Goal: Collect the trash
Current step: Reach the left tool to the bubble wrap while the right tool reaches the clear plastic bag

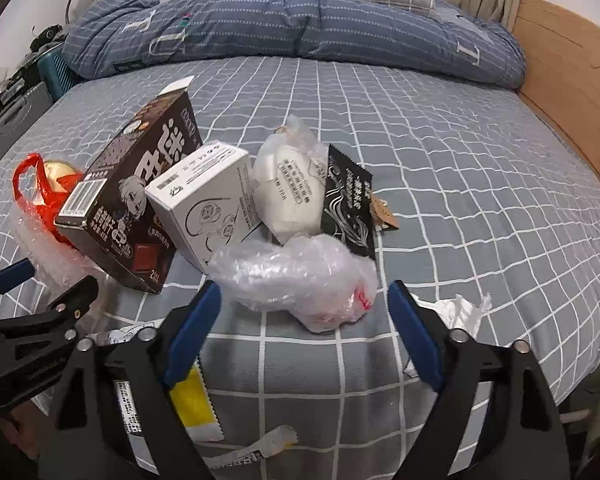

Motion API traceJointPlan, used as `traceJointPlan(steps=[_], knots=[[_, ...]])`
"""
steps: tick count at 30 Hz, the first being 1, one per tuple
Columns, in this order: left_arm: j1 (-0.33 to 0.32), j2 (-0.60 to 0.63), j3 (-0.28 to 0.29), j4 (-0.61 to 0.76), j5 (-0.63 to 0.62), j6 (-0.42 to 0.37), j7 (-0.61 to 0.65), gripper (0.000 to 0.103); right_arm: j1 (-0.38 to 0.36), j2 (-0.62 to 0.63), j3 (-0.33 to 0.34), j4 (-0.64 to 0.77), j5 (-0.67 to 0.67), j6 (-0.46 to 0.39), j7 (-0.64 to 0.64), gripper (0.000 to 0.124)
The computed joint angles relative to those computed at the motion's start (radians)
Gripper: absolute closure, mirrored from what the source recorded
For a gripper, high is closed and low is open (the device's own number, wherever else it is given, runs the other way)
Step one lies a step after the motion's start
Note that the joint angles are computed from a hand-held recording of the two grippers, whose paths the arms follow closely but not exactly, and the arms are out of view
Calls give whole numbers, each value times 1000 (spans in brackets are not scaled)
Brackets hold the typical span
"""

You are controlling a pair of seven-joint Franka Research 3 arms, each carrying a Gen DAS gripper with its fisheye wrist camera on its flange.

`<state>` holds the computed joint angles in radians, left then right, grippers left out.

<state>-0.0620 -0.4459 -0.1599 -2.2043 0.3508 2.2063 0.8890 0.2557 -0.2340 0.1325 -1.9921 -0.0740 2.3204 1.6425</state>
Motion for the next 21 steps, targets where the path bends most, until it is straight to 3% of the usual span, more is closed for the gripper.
traceJointPlan(steps=[3,7,10,16,19,21], knots=[[-4,3,17,-5,-34,8,6,28,4,7,-1,7,10,-17,-8,55],[-6,3,32,-12,-66,29,29,48,9,13,-10,11,36,-39,-25,68],[-9,9,43,-14,-97,35,55,58,9,15,-12,15,46,-45,-31,71],[-13,-8,55,-45,-149,78,76,73,10,16,-11,21,53,-55,-38,77],[-15,-22,66,-65,-186,97,85,76,13,18,-15,25,67,-63,-48,89],[-10,-26,61,-68,-185,100,85,76,12,19,-16,27,72,-67,-50,89]])
